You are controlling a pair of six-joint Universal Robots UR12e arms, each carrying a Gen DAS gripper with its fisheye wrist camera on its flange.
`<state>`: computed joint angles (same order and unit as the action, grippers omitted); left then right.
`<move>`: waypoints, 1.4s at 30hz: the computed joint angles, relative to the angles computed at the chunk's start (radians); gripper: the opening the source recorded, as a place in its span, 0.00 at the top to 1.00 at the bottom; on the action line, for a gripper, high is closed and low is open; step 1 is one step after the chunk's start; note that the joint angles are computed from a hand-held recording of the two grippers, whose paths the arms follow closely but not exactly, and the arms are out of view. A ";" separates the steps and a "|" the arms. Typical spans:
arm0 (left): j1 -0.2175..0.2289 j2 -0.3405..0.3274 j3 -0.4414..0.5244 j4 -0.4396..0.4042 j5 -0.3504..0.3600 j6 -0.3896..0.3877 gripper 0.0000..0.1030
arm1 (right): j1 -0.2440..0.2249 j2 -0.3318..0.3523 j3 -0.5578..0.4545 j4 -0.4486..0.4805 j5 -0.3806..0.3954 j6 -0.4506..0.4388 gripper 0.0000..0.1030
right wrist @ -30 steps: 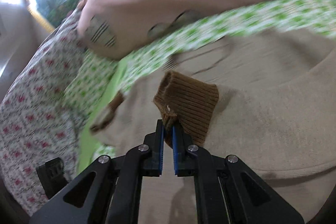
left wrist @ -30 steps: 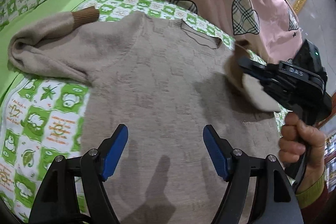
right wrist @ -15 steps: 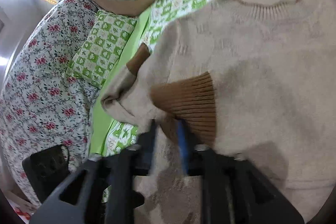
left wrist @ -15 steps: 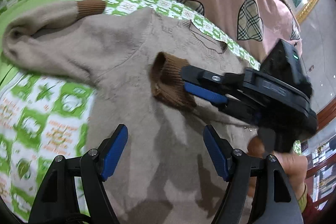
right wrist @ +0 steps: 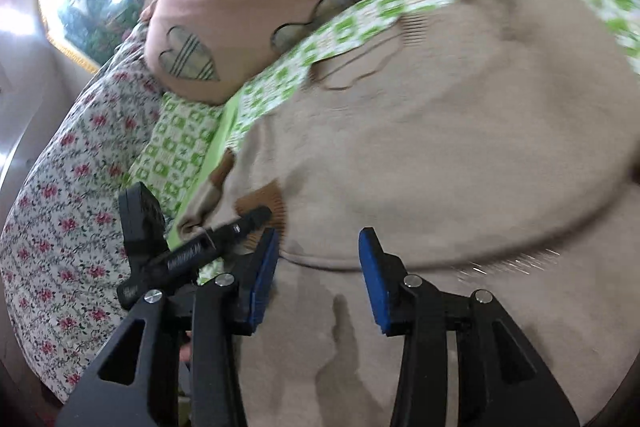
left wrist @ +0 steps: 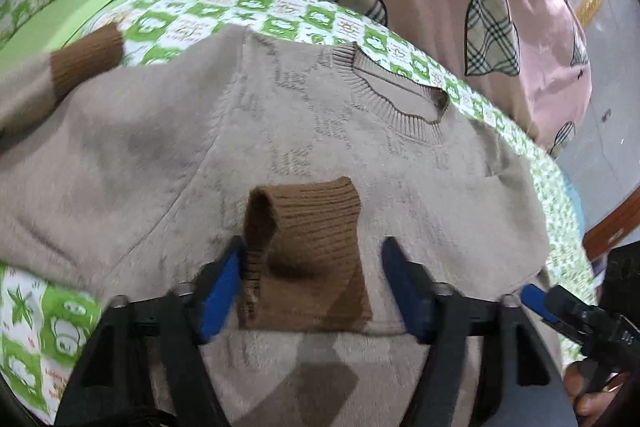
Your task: Fold small clothes
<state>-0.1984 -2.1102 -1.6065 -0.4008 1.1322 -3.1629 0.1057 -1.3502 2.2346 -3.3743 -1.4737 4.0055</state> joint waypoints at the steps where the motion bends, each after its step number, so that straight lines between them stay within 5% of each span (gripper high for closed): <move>1: -0.004 -0.001 0.003 -0.004 0.000 0.017 0.66 | 0.000 -0.007 0.008 0.000 -0.008 0.007 0.58; 2: -0.006 0.000 0.003 -0.008 -0.002 0.035 0.83 | -0.003 -0.016 0.020 0.000 -0.020 0.015 0.58; 5: -0.008 0.020 -0.025 0.044 0.019 0.064 0.92 | -0.013 -0.043 0.048 0.007 -0.048 0.034 0.58; 8: 0.017 0.039 -0.063 0.146 0.020 0.001 0.93 | -0.026 -0.087 0.076 0.050 -0.110 0.026 0.58; 12: 0.045 0.019 -0.045 0.071 0.012 -0.032 0.93 | -0.050 -0.136 0.105 0.099 -0.199 0.029 0.58; 18: 0.051 0.016 -0.048 0.104 -0.003 -0.066 0.93 | -0.101 -0.149 0.072 0.244 -0.259 -0.023 0.57; 22: 0.043 0.022 -0.049 0.080 0.008 -0.034 0.93 | -0.141 -0.133 0.035 0.299 -0.251 -0.081 0.53; 26: 0.038 0.024 -0.047 0.064 0.008 -0.030 0.93 | -0.192 -0.085 -0.038 0.422 -0.162 -0.193 0.49; 27: 0.036 0.024 -0.045 0.060 0.003 -0.029 0.93 | -0.206 -0.076 -0.046 0.440 -0.121 -0.226 0.51; 28: 0.036 0.025 -0.045 0.055 -0.002 -0.023 0.93 | -0.216 -0.072 -0.050 0.450 -0.102 -0.253 0.86; 29: 0.034 0.027 -0.044 0.047 -0.014 -0.009 0.93 | -0.223 -0.078 -0.051 0.471 -0.124 -0.269 0.92; 38: 0.009 0.004 -0.012 -0.008 0.016 0.047 0.93 | -0.253 -0.124 -0.012 0.498 -0.249 -0.225 0.94; 42: 0.010 0.005 -0.016 0.004 0.008 0.051 0.93 | -0.214 -0.162 0.024 0.359 -0.235 -0.234 0.93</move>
